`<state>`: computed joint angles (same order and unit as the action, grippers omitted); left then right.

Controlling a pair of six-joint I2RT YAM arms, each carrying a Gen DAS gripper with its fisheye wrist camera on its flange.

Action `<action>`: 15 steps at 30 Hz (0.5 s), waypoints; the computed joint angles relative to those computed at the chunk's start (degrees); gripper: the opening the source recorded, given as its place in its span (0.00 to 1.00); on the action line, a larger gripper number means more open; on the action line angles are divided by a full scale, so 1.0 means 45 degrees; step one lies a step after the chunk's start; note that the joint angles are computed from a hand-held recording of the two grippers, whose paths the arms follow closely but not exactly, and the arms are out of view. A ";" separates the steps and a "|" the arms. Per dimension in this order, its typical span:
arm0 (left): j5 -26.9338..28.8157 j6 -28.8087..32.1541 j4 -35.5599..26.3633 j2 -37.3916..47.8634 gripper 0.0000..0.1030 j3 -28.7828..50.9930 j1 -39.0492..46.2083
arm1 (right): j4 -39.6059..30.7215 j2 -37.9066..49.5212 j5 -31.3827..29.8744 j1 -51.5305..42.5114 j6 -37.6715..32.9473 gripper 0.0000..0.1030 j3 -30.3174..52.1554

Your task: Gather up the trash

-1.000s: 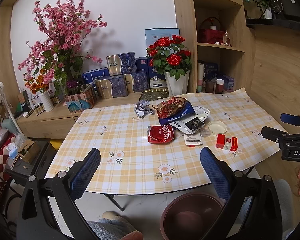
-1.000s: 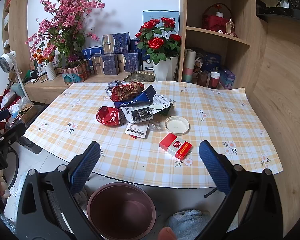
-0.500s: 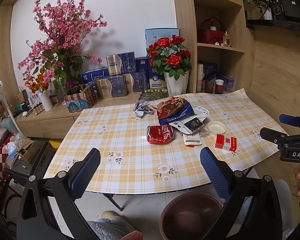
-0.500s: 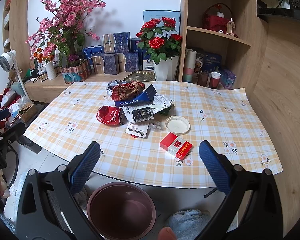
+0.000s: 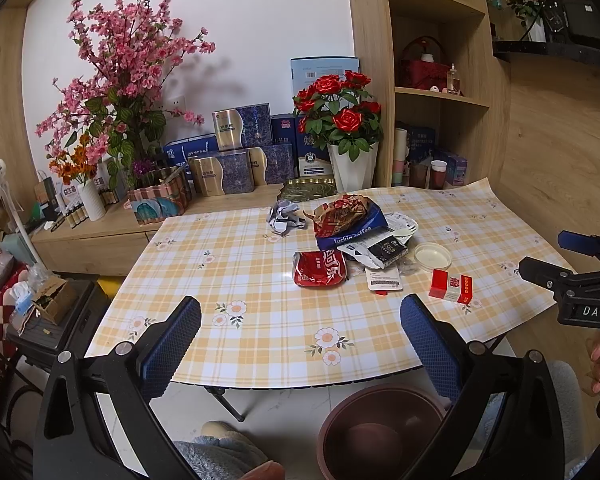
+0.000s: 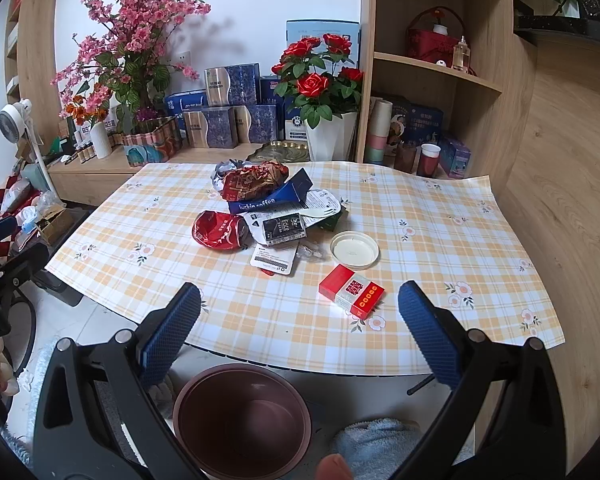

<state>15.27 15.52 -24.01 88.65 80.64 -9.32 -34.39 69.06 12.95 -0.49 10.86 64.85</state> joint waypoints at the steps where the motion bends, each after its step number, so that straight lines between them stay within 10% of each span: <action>1: -0.0021 -0.0020 -0.0001 0.0021 0.95 0.0019 -0.0009 | 0.0042 -0.0032 0.0014 -0.0017 -0.0009 0.95 -0.0086; 15: 0.0407 -0.0561 0.0884 0.1482 0.95 0.0179 0.0342 | 0.1329 0.0399 -0.0959 -0.2433 0.0939 0.95 -0.1611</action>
